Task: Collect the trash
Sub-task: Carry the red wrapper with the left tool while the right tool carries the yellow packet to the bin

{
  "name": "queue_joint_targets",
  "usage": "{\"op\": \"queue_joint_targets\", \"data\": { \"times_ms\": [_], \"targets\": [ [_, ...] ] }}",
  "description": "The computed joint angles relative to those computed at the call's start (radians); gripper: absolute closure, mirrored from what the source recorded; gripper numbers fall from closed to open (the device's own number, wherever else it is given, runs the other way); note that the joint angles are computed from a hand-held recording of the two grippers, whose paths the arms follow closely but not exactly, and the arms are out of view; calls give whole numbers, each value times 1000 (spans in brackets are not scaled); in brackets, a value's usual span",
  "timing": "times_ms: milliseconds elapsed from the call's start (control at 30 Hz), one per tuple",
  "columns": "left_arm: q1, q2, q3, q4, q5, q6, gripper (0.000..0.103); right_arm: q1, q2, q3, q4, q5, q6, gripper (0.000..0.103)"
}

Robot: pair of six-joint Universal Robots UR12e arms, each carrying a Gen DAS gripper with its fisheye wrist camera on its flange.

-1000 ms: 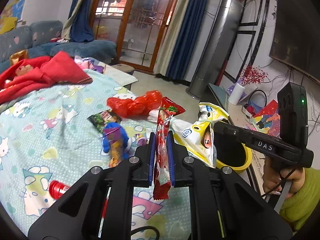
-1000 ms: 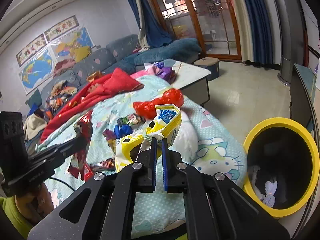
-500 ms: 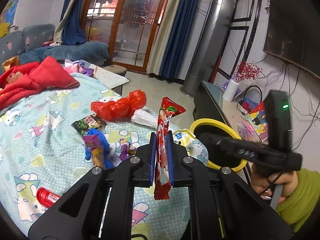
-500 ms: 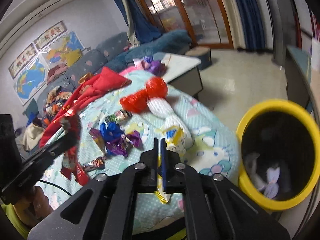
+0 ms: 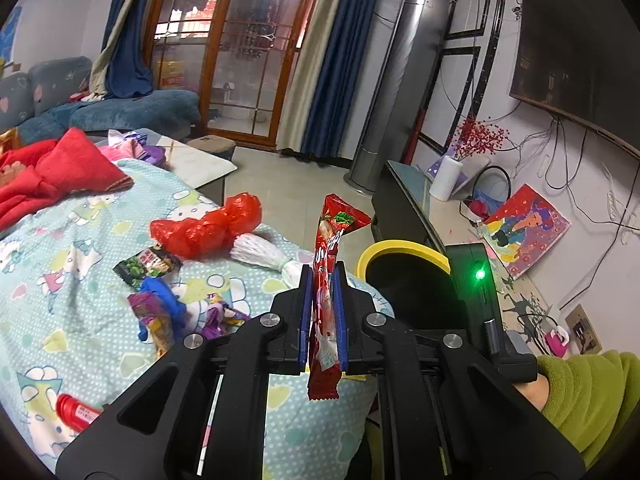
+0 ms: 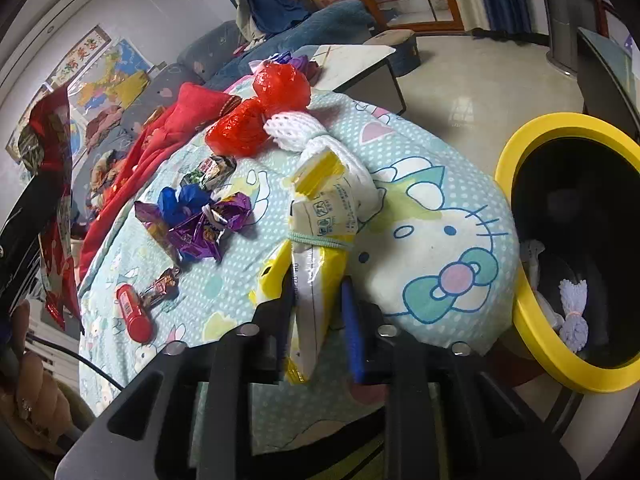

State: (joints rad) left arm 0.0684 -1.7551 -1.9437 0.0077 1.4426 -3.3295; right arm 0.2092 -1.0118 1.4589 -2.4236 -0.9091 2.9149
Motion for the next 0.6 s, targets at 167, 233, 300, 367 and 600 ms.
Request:
{"op": "queue_joint_targets", "data": {
  "times_ms": [167, 233, 300, 367, 600],
  "targets": [
    [-7, -8, 15, 3, -2, 2, 97, -15, -13, 3, -24, 39, -3, 89],
    [-9, -12, 21, 5, -4, 7, 97, -22, -18, 6, -61, 52, 16, 89],
    [-10, -15, 26, 5, -7, 10, 97, -31, -23, 11, -104, 65, 38, 89],
    [-14, -21, 34, 3, -9, 14, 97, -39, -27, 15, -149, 67, 66, 89],
    [-32, -45, 66, -13, -22, 34, 97, -72, -26, 17, -269, 50, 179, 89]
  ]
}}
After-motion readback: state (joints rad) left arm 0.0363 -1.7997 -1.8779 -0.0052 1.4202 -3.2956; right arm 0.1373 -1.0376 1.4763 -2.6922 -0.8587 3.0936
